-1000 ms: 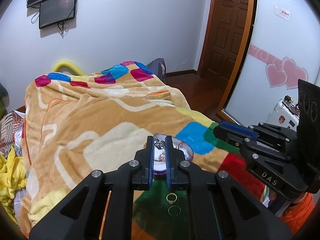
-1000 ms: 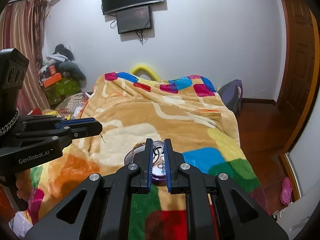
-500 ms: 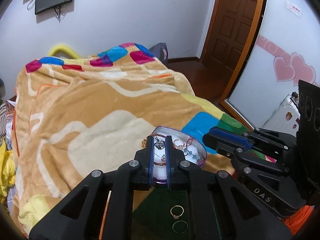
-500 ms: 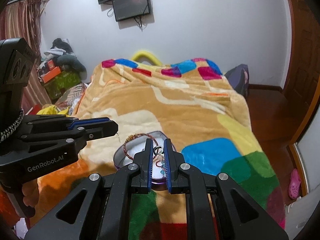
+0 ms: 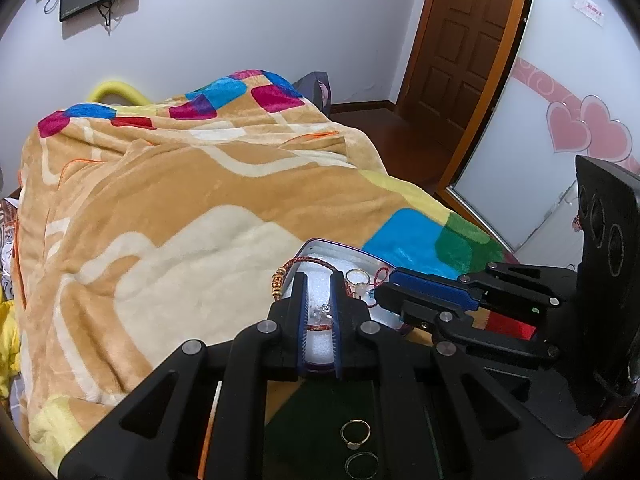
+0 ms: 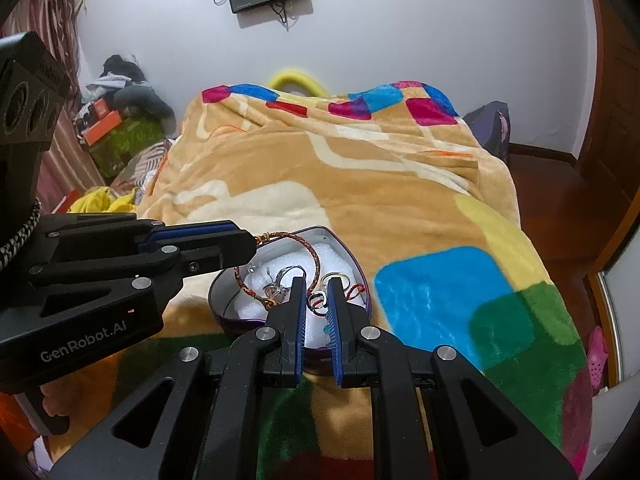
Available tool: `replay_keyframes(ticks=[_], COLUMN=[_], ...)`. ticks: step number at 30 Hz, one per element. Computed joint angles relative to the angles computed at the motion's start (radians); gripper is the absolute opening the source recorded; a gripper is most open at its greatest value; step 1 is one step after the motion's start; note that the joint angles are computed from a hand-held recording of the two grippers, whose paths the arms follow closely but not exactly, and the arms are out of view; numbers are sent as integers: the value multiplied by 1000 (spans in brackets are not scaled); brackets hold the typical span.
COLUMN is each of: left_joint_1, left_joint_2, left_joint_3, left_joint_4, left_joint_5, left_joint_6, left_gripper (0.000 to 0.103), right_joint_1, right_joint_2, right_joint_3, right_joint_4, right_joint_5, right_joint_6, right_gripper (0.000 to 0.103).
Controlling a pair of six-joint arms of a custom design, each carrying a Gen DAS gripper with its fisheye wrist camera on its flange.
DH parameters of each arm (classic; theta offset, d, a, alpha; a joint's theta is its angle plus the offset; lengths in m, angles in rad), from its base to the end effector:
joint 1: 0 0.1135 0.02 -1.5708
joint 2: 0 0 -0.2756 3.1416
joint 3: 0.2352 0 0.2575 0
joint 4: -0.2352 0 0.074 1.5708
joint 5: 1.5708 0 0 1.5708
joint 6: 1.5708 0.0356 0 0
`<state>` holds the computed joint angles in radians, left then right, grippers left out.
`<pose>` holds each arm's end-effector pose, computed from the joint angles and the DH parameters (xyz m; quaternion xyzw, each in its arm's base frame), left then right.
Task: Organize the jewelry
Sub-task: 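Open both tools to release the pieces into the tin, then grasp the plain gold ring with the left tool while the right tool grasps the gold stone ring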
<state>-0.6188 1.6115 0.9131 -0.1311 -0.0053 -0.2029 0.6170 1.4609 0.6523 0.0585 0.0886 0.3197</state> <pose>0.2735 -0.1945 0.1930 0.1915 0.9122 -0.1424 0.3331 0.2352 0.1630 0.1731 -0.1182 0.9086 0.1437 0.3740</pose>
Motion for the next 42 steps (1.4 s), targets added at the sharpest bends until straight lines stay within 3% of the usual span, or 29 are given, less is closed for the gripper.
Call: replay_keyframes(ticks=[7, 13, 28, 42], left_joint_1=[5, 3, -45, -81], left_joint_2=[-25, -80, -290, -365], left_joint_3=[-6, -17, -95, -226], left_joint_4=[-8, -36, -134, -208], left_joint_5=[3, -7, -80, -70], left_joint_6=[-1, -5, -11, -80], left_gripper=[9, 11, 34, 35], right_joint_1=[-13, 6, 86, 192], right_joint_2=[3, -31, -177, -282], right_joint_3=[31, 42, 29, -30], right_joint_4=[-52, -87, -181, -255], right_joint_5=[-18, 17, 122, 208], right_joint_6=[9, 8, 33, 124], right_gripper=[10, 17, 30, 34])
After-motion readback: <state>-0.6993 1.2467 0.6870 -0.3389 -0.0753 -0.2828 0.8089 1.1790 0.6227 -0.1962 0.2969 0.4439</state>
